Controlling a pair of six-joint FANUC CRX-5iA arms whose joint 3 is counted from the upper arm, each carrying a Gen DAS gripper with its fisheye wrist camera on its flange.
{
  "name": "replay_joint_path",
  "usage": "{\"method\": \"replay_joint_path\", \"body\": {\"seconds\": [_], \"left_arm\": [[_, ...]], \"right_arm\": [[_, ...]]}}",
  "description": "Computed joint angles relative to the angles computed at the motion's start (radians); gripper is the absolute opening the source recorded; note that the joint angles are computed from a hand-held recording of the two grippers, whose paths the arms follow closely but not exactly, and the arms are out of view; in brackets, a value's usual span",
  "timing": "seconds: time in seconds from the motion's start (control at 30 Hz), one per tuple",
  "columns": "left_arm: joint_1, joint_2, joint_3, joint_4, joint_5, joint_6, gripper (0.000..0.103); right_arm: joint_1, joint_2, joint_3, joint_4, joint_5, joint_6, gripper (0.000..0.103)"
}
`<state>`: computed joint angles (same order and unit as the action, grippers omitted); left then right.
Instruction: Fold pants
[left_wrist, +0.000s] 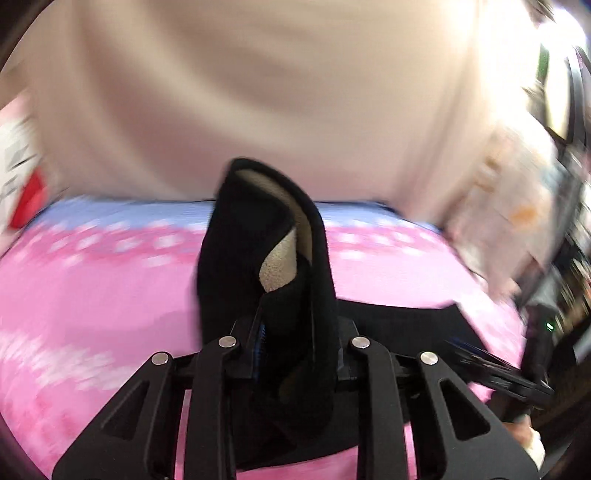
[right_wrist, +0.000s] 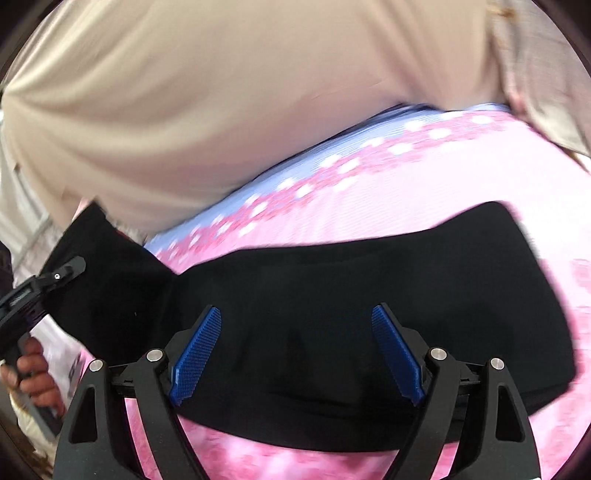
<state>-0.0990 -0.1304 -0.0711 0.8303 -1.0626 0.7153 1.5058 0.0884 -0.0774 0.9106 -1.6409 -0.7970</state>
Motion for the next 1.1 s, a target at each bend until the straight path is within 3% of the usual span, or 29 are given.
{"method": "replay_joint_path", "body": {"seconds": [0.07, 0.13, 0.2, 0.27, 0.33, 0.37, 0.43, 0.5, 0.57, 0.67, 0.77, 0.87, 0.97, 1.0, 1.03, 1.1], "left_arm": [[-0.121, 0.023, 0.018, -0.045, -0.001, 0.023, 0.025], [-0.215, 0.074, 0.055, -0.123, -0.003, 0.074, 0.032], [-0.312, 0.121, 0.099, -0.274, -0.019, 0.175, 0.062], [-0.369, 0.142, 0.118, -0.386, -0.04, 0.248, 0.069], [-0.376, 0.115, 0.086, -0.388, -0.032, 0.227, 0.078], [-0.361, 0.076, 0.049, -0.377, 0.003, 0.203, 0.092], [-0.313, 0.003, -0.019, -0.332, 0.063, 0.14, 0.095], [-0.244, -0.064, -0.067, -0.279, 0.097, 0.09, 0.098], [-0.155, -0.083, -0.065, -0.259, 0.098, 0.111, 0.098], [-0.083, -0.073, -0.032, -0.324, 0.106, 0.218, 0.098], [-0.037, -0.035, 0.027, -0.483, 0.112, 0.377, 0.098], [-0.009, -0.024, 0.03, -0.509, 0.099, 0.407, 0.098], [0.009, -0.021, 0.013, -0.498, 0.106, 0.378, 0.098], [0.006, -0.013, 0.013, -0.494, 0.107, 0.369, 0.098], [0.001, -0.005, 0.012, -0.49, 0.106, 0.364, 0.098], [-0.008, 0.003, 0.015, -0.48, 0.089, 0.354, 0.098]], "right_arm": [[0.045, -0.015, -0.01, -0.008, -0.094, -0.039, 0.082], [0.081, -0.018, -0.004, -0.036, -0.177, -0.068, 0.084], [0.117, -0.026, 0.0, -0.082, -0.248, -0.111, 0.085], [0.149, -0.036, -0.005, -0.124, -0.283, -0.15, 0.085], [0.175, -0.049, -0.013, -0.16, -0.296, -0.188, 0.085], [0.188, -0.056, -0.019, -0.167, -0.303, -0.204, 0.085], [0.197, -0.068, -0.035, -0.162, -0.296, -0.216, 0.085], [0.185, -0.079, -0.055, -0.126, -0.254, -0.196, 0.085], [0.159, -0.091, -0.08, -0.077, -0.176, -0.173, 0.085], [0.076, -0.148, -0.166, -0.023, 0.055, -0.13, 0.086], [-0.028, -0.164, -0.2, -0.049, 0.266, -0.067, 0.087], [-0.063, -0.11, -0.136, -0.074, 0.266, 0.003, 0.087], [-0.089, -0.108, -0.161, -0.033, 0.396, 0.0, 0.085], [-0.095, -0.086, -0.136, -0.05, 0.393, 0.036, 0.067], [-0.099, -0.052, -0.095, -0.076, 0.363, 0.075, 0.039], [-0.106, -0.04, -0.081, -0.082, 0.375, 0.081, 0.017]]}}
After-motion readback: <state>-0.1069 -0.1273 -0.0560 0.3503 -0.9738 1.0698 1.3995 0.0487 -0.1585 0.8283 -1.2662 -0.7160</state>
